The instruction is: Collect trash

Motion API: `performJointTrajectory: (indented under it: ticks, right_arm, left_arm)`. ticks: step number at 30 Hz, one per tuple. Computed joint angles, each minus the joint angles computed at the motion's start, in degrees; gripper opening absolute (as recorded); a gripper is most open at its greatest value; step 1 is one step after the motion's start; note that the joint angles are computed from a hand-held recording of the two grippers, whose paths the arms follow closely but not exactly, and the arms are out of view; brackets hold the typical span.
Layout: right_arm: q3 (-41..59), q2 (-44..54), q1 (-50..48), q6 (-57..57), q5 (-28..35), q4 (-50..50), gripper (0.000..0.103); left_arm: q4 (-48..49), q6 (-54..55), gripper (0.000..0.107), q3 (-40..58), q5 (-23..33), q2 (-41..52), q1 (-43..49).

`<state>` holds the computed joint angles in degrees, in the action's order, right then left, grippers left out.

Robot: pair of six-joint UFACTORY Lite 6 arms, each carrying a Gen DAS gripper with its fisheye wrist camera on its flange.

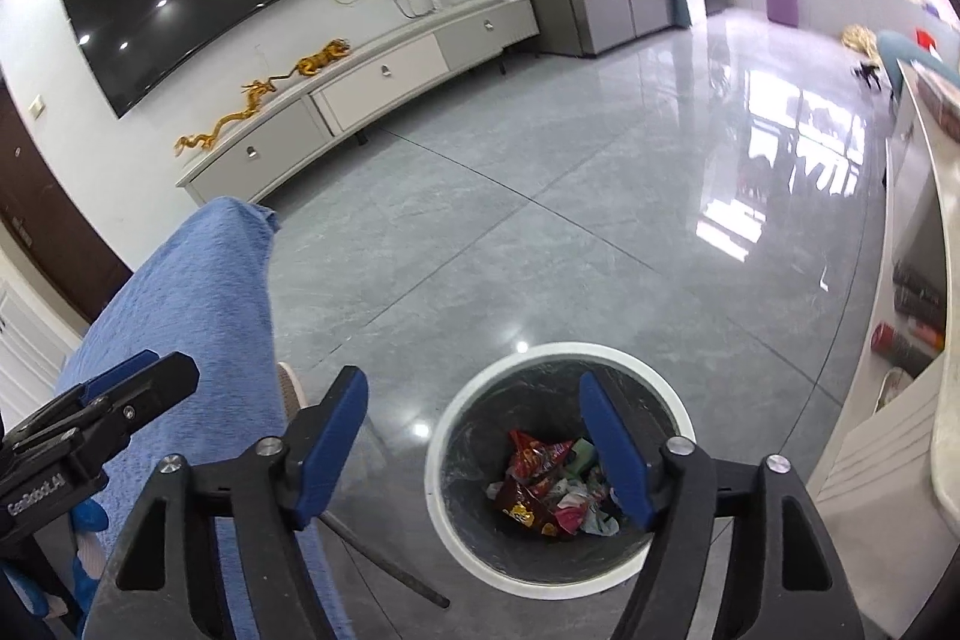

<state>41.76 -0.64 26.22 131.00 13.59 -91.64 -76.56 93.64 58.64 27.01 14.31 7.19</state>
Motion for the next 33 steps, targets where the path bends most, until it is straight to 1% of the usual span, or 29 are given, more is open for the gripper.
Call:
performJointTrajectory:
  ticks: [2,6,12,14,22,27,33]
  right_arm:
    - [1.99,0.70,2.15,-4.18,1.85,4.34,0.078]
    - [4.24,1.54,5.45,-6.50,4.52,7.18,0.085]
    - [10.62,5.64,11.49,-12.26,9.88,12.71,0.100]
    - [12.69,7.24,13.09,-13.18,10.96,13.54,0.102]
    - [18.95,13.08,18.51,-13.29,14.66,14.26,0.103]
    - [23.37,16.82,21.08,-15.11,17.39,15.23,0.103]
    - [26.16,18.73,23.05,-16.12,20.26,15.43,0.103]
  left_arm:
    - [-2.28,3.41,0.070,-1.85,-0.15,-2.46,2.35]
    - [-6.86,11.04,0.075,-4.94,0.55,-6.09,8.36]
    - [-16.33,23.68,0.075,-9.43,0.77,-9.42,16.03]
    - [-18.54,26.68,0.075,-10.59,1.40,-10.10,18.59]
    - [-25.73,36.68,0.075,-12.21,3.39,-10.81,27.56]
    - [-25.49,36.28,0.075,-9.92,4.67,-9.07,32.07]
    - [-20.92,31.47,0.076,-8.06,6.26,-8.34,34.55]
